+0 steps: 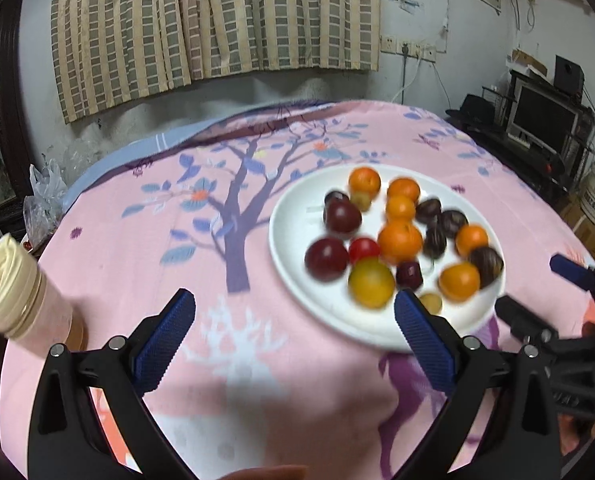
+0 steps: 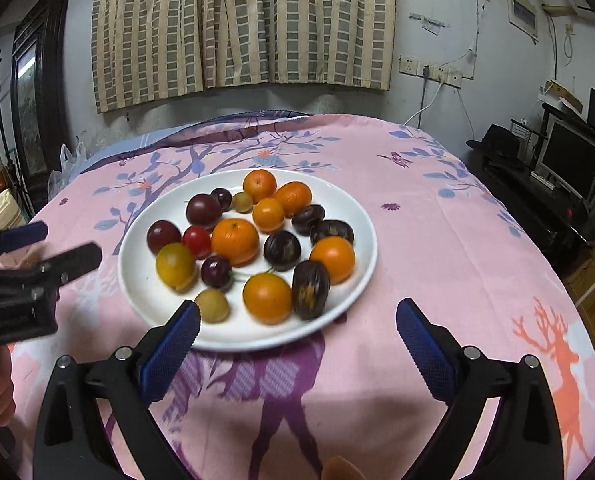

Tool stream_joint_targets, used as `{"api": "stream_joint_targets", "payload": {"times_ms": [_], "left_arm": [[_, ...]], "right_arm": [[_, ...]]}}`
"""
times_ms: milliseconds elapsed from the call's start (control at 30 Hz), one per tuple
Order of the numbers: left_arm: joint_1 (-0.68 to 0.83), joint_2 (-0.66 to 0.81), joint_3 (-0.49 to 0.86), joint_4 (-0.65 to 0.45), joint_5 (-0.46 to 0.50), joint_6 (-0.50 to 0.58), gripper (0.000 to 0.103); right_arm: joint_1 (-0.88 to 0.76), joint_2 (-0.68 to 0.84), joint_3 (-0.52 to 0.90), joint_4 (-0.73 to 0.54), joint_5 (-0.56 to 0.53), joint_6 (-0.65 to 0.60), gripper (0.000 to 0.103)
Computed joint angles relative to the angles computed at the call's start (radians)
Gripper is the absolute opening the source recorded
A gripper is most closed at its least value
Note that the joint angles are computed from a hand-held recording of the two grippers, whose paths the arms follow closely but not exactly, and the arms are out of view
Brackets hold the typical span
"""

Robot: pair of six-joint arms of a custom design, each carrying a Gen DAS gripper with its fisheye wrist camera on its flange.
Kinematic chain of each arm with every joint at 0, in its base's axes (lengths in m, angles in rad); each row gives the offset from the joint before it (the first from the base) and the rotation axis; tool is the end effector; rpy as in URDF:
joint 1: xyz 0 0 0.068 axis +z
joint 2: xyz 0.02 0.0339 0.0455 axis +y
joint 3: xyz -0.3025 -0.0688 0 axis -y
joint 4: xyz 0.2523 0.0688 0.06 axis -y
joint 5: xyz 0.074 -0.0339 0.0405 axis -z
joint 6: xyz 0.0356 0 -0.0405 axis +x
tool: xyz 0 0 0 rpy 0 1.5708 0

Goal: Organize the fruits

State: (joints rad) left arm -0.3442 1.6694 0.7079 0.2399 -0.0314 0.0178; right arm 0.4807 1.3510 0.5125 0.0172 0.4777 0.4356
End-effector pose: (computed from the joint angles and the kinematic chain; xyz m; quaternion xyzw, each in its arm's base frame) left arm 0.3069 -0.1088 0.1696 0.1576 0.8974 -0.0528 0.4088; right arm 0.2197 0.0961 0.1839 0.0662 0.9059 -0.0402 0.4163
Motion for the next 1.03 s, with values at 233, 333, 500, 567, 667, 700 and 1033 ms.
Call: {"api": "stream_joint_targets", "payload": {"times_ms": [233,333,500,567,667,700,1033], "left_arm": [[0.016,-0.088,-0.122,0.036,0.056,-0.002,0.098],[0.011,-0.108,-0.137,0.040,0.058,-0.002,0.098],[0.008,-0.123,-0.139,0.030,0.067,0.000,0.098],[0.006,-0.126,-0.137,0.028,0.066,-0.001,0.098],[0.005,-0.130,-0.139,0.029,0.065,0.000,0.098],[0.004,-0.130,-0.140,0.029,0.063,0.000,0.098],[0.001,-0.131,-0.144,0.038,0.058,0.003,0.098]], "right_arm": [[0.069,-0.017,-0.031,-0.023,0.058,0.051,0.099],[0.079,-0.020,-0.036,-0.027,0.066,0.059,0.099],[0.088,-0.020,-0.040,-0.034,0.074,0.068,0.099],[0.090,-0.021,-0.041,-0.038,0.075,0.071,0.099],[0.095,-0.031,-0.045,-0.048,0.079,0.074,0.099],[0.096,-0.036,-0.047,-0.048,0.080,0.076,0.099],[0.085,-0.039,-0.038,-0.057,0.070,0.068,0.099]]}}
